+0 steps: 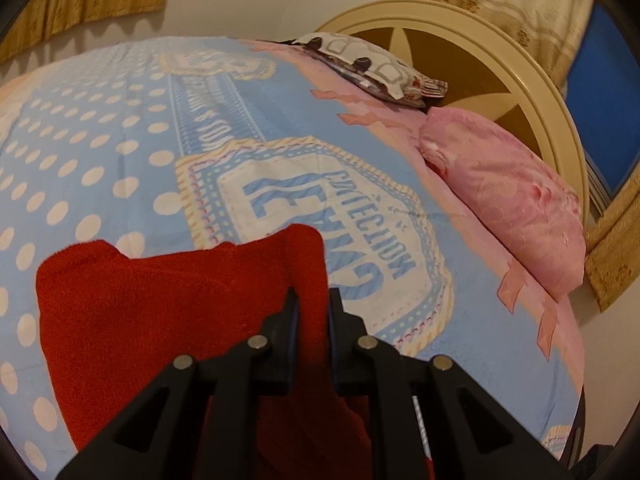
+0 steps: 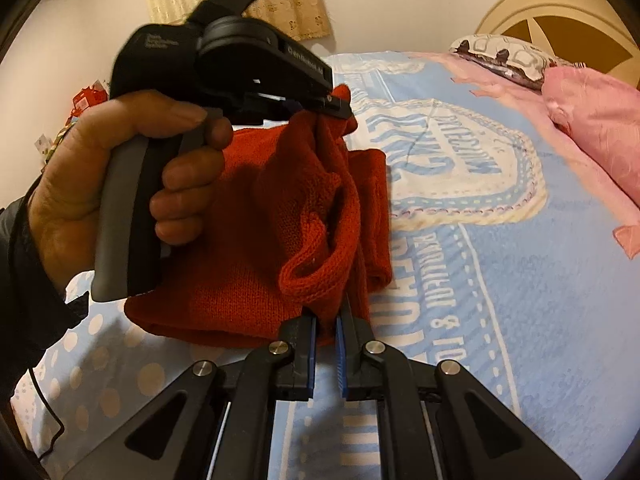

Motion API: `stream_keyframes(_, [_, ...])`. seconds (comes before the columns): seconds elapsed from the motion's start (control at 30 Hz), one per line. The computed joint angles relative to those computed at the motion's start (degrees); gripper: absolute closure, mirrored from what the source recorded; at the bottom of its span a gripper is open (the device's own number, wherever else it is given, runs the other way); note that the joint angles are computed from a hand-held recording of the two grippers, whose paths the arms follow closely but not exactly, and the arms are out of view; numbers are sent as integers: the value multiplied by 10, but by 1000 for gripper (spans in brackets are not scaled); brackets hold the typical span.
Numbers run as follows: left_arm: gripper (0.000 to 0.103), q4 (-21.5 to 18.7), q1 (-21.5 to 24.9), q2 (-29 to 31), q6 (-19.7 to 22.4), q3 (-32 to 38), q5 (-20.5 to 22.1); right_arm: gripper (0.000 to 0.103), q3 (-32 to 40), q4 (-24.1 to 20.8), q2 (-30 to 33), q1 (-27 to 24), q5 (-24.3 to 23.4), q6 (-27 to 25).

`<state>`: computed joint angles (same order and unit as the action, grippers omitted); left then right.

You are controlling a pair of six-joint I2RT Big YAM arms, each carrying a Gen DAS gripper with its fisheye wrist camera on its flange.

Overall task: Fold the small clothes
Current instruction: 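Lift the side edge with both grippers and fold it across the sweater, then lay the folded side down and set both open grippers at the sweater edge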

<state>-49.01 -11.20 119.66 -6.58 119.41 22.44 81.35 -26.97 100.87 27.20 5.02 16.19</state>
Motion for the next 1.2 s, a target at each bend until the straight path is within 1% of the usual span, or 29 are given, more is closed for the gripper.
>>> stream_keyframes(0.07, [88, 3, -4, -3, 12, -2, -3, 96, -3, 1, 0, -3, -3, 8])
stream_keyframes(0.13, [86, 8, -9, -6, 15, -7, -22, 95, -5, 1, 1, -3, -3, 10])
stream_keyframes(0.17, [80, 12, -10, -8, 9, -10, -23, 95, -5, 0, 3, -3, -2, 11])
stream_keyframes(0.2, [72, 11, -10, -8, 5, -8, -18, 95, -4, 0, 4, -4, -3, 12])
stream_keyframes(0.23, [66, 12, -8, -15, 0, -14, -15, 95, -5, 0, 4, -5, -5, 13])
stream_keyframes(0.27, [55, 21, -7, -25, -1, -26, -16, 95, -5, 0, 5, -6, -9, 14])
stream_keyframes(0.3, [49, 36, -6, -37, -1, -43, -16, 95, -6, 2, 5, -9, -20, 16])
stream_keyframes(0.37, [45, 86, -3, -76, 11, -101, -20, 95, -5, 2, 7, -12, -34, 18])
stream_keyframes(0.4, [43, 102, -1, -93, 21, -126, -27, 93, -7, 4, 6, -13, -40, 21])
stream_keyframes(0.47, [42, 145, 5, -137, 45, -196, -49, 89, -12, 10, 3, -16, -46, 28])
stream_keyframes(0.5, [42, 157, 8, -154, 56, -223, -63, 84, -17, 16, 0, -18, -47, 33])
stream_keyframes(0.57, [42, 182, 17, -181, 62, -276, -75, 73, -24, 23, -6, -20, -41, 43])
stream_keyframes(0.6, [42, 188, 21, -189, 65, -293, -80, 61, -26, 26, -8, -20, -34, 47])
stream_keyframes(0.63, [42, 196, 23, -199, 66, -314, -92, 55, -31, 30, -12, -21, -29, 50])
stream_keyframes(0.7, [42, 204, 25, -210, 76, -348, -113, 55, -43, 48, -21, -21, -14, 58])
stream_keyframes(0.77, [42, 208, 25, -217, 84, -375, -132, 55, -55, 66, -34, -19, 20, 67])
stream_keyframes(0.8, [41, 218, 25, -221, 84, -389, -137, 55, -66, 79, -45, -17, 40, 72])
stream_keyframes(0.83, [40, 239, 25, -228, 80, -408, -140, 54, -71, 86, -52, -17, 54, 74])
stream_keyframes(0.87, [36, 256, 27, -233, 74, -421, -137, 54, -76, 93, -58, -15, 70, 76])
stream_keyframes(0.9, [34, 265, 29, -234, 68, -428, -130, 54, -73, 98, -60, -15, 71, 73])
stream_keyframes(0.93, [34, 265, 30, -233, 66, -428, -125, 54, -67, 94, -58, -15, 59, 67])
stream_keyframes(1.0, [33, 275, 29, -235, 75, -433, -126, 54, -36, 80, -44, -16, 6, 47])
stream_keyframes(1.03, [32, 282, 28, -235, 77, -436, -129, 54, -19, 81, -35, -18, -30, 42])
stream_keyframes(1.07, [32, 288, 30, -240, 77, -446, -125, 54, 9, 79, -17, -24, -84, 41])
stream_keyframes(1.1, [29, 292, 31, -241, 75, -451, -120, 54, 34, 69, -1, -27, -110, 42])
stream_keyframes(1.17, [27, 299, 32, -241, 69, -459, -115, 54, 96, 29, 41, -31, -135, 43])
stream_keyframes(1.2, [27, 302, 33, -243, 68, -463, -112, 54, 139, -5, 73, -36, -153, 43])
